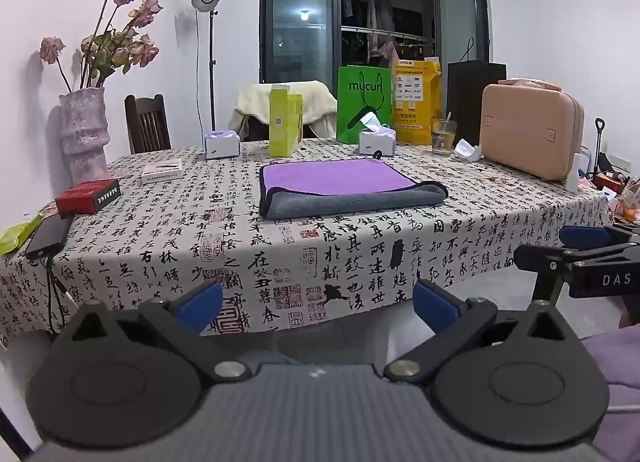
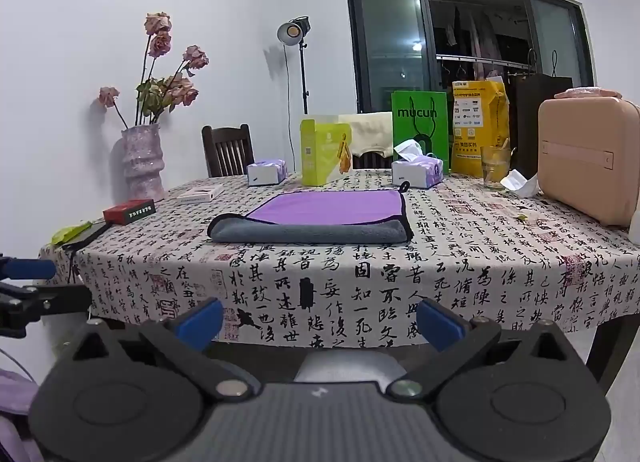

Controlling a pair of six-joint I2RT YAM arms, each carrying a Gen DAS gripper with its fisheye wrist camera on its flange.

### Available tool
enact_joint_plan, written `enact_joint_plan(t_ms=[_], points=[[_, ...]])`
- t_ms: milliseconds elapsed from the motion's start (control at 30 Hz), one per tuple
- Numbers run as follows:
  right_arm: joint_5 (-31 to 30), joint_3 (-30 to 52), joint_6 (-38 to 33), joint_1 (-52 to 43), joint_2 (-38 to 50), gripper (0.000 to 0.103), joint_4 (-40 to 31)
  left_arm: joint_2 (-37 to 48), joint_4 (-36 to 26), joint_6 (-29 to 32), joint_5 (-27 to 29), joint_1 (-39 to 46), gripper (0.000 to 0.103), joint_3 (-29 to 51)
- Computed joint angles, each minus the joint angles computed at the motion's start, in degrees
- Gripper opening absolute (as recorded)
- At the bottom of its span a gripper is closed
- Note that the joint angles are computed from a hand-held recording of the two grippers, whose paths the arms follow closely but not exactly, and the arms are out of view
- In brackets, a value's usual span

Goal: Fold towel

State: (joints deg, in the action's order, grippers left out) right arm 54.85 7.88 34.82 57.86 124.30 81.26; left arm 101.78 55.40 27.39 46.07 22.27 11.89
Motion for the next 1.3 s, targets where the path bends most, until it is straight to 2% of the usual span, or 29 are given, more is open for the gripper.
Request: enact_joint_plan(t_ms=[1300], points=[[-0.4, 0.2, 0.4, -0.1, 0.7, 0.103, 0.7, 0.6, 0.3, 0.1, -0.3, -0.3, 0.103, 0.1]])
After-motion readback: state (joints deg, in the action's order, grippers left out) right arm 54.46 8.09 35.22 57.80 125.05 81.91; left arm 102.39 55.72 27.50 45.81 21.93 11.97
